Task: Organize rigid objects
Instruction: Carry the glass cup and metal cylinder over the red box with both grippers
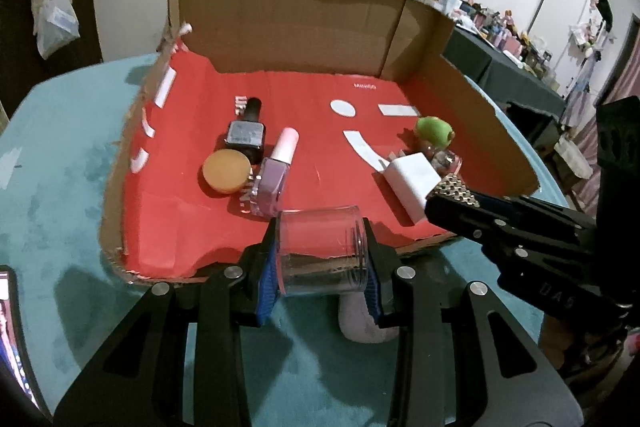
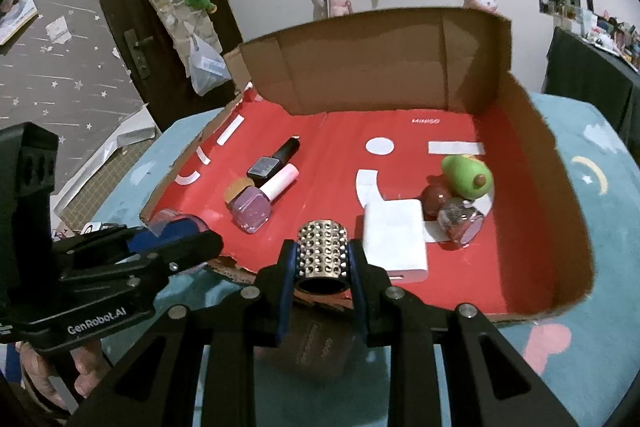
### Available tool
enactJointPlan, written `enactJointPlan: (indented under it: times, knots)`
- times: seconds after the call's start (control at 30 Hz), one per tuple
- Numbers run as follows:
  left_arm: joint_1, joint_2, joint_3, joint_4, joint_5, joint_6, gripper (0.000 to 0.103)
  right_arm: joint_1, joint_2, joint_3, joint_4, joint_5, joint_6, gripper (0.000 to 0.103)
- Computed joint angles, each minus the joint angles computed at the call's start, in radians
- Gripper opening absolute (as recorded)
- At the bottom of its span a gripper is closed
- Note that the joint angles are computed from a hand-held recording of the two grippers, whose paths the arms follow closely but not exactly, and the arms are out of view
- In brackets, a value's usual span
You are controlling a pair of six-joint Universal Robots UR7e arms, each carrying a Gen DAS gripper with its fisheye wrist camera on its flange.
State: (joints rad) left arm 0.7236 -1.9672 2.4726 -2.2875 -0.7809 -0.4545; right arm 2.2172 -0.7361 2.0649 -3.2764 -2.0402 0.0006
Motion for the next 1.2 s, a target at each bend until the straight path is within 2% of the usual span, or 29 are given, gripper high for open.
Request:
enactJointPlan:
  times: [0.27,0.7,0.97,1.03,1.2]
  knots:
    - [0.085,0.077,-0.021,-0.083,-0.051,0.055,0.033,-0.027,0.024,-0.026,0.046,0.029,0.010,0.027]
    - [0.146,0.148,-0.038,-0.145,-0.060,0.094,0.033,-0.045,0.055,-0.066,0.099,0.026,0.007,0.027]
    - [0.148,0.178,-0.035,-0.166,-0.011,0.097,0.032,-0.031,0.067,-0.089,0.127,-0.042,-0.023,0.027]
    - [0.145,0.182,-0.033,-0.170,0.010,0.092,0.032,-0.023,0.075,-0.096,0.127,-0.082,-0.033,0.027]
    - [0.158,0.204,-0.046,-0.195,0.031,0.103,0.032,-0.031,0.069,-0.096,0.131,-0.099,-0.033,0.027]
